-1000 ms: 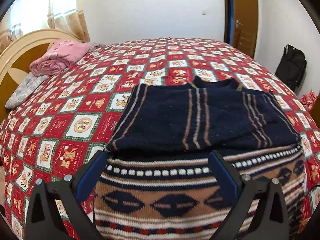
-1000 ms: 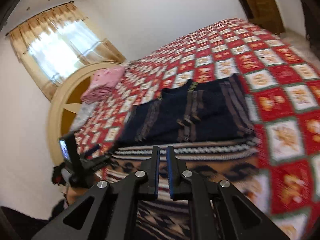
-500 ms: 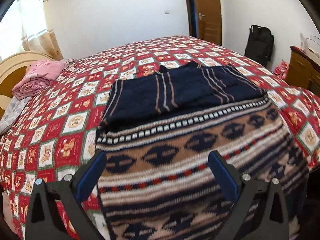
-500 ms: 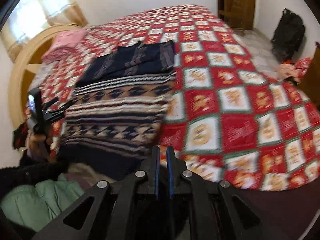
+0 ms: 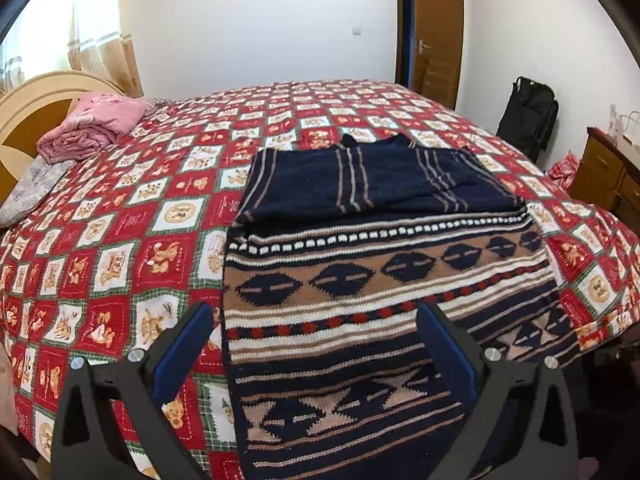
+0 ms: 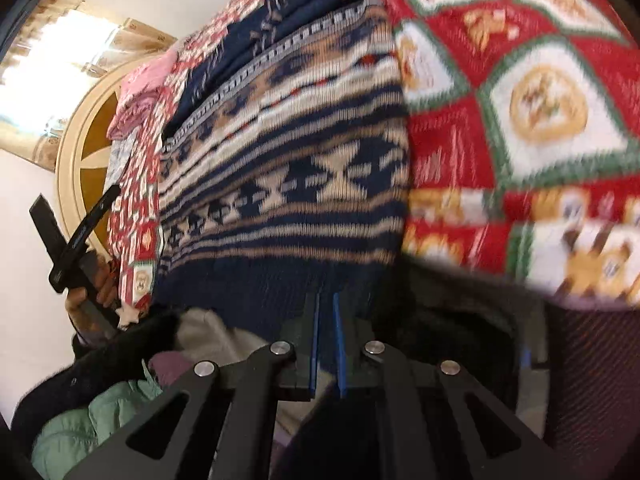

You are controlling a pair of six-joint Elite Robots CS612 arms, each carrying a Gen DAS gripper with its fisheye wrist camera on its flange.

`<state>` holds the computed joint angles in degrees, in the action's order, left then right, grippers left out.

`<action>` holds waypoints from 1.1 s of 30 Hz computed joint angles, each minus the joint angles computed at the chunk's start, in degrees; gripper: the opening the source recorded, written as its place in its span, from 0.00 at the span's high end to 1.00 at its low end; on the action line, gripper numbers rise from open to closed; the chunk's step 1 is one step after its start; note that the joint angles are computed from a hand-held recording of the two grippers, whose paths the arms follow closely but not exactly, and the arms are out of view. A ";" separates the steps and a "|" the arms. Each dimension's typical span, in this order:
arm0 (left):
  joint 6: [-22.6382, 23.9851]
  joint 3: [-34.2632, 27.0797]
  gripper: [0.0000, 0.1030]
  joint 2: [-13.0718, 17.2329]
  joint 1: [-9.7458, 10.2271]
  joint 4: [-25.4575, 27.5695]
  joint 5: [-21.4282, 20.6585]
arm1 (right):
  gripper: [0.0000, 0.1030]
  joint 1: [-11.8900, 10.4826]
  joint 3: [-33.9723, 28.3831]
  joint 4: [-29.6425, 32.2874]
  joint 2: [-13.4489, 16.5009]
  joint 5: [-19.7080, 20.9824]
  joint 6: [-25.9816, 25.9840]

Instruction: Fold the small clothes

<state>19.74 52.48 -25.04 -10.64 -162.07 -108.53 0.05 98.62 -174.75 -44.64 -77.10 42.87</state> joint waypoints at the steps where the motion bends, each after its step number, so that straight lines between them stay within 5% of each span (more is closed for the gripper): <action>1: 0.18 -0.16 0.00 0.12 -0.08 0.66 0.09 | 0.93 0.05 -0.23 1.35 0.04 0.32 -0.03; 4: 1.12 0.12 0.00 0.08 -0.20 1.66 0.24 | 0.81 -0.12 -0.45 3.28 0.16 1.15 0.21; 6: 2.14 0.69 0.00 -0.13 -0.33 1.40 0.64 | 0.34 -0.49 0.30 -0.08 0.46 1.82 1.99; 8: 2.63 1.04 0.00 -0.29 -0.37 0.84 0.92 | 0.27 -0.93 1.03 -3.94 0.84 3.53 3.34; 11: 2.00 0.97 0.00 -0.33 -0.22 0.19 0.83 | 0.27 -0.55 0.67 -3.23 0.83 2.64 2.77; 17: 0.43 -0.10 0.00 0.03 0.15 0.54 0.72 | 0.28 0.22 -3.92 7.89 3.35 2.73 0.45; 19: -0.11 -0.56 0.00 0.21 0.33 0.27 0.72 | 0.51 0.11 -4.43 6.57 4.35 3.66 0.55; 20: -0.44 -0.81 0.00 0.32 0.40 0.14 0.90 | 0.77 -0.11 -4.57 5.64 4.74 5.19 0.21; 24: -2.00 -2.19 0.00 0.94 0.79 -0.10 1.58 | 0.90 0.39 -5.86 5.37 4.88 4.97 -4.45; 30: -4.02 -5.19 0.00 2.34 1.65 -0.75 2.52 | 0.91 -1.57 -6.56 -13.27 4.89 13.88 -0.50; 33: -6.69 -7.61 0.00 3.41 2.44 -0.28 1.84 | 0.91 -2.58 -10.03 -18.76 6.11 13.41 2.96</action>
<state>13.06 44.86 -21.63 -8.19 -162.35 -106.69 -2.53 88.59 -193.51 -38.54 -63.68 45.82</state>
